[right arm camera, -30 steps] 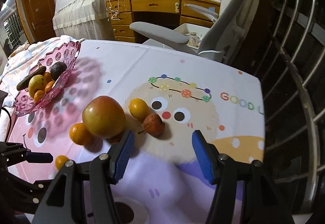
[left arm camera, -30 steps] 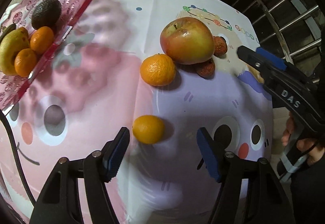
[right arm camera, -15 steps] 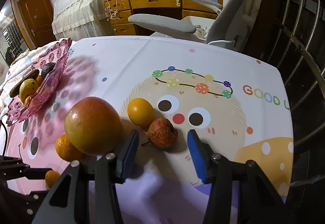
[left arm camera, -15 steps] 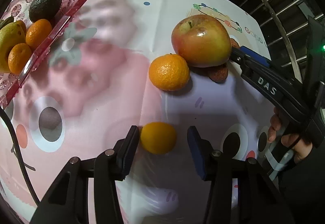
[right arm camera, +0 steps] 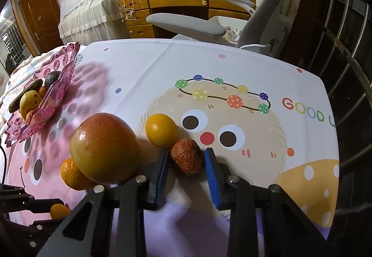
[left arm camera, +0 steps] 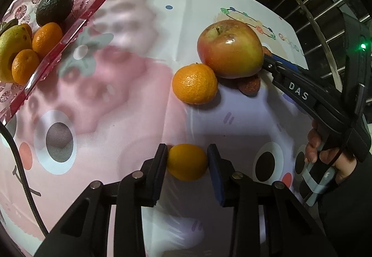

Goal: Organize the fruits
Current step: 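Close left gripper on the mandarin while right gripper closes on the red date, then carry the mandarin in left tool while right tool carries the date over the bowl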

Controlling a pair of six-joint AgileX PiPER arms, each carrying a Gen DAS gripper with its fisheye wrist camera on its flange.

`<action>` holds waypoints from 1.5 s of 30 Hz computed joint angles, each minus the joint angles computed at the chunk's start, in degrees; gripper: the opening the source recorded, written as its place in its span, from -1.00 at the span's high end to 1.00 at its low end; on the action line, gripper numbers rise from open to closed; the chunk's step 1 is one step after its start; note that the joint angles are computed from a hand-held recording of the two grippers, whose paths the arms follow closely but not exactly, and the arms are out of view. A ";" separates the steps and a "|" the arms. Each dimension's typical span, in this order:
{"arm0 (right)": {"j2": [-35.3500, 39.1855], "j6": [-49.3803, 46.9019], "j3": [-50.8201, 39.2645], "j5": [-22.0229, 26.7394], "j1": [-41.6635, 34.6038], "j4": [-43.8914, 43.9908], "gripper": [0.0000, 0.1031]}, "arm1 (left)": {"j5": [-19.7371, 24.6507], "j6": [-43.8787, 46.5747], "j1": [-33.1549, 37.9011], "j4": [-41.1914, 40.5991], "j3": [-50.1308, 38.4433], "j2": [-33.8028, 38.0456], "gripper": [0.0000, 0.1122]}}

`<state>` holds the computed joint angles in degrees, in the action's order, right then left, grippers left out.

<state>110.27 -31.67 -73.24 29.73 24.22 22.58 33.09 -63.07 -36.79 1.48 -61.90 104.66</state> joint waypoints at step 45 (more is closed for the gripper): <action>-19.15 58.07 2.52 8.71 30.98 -33.95 0.40 | 18.48 28.93 15.87 -4.98 20.25 -46.56 0.40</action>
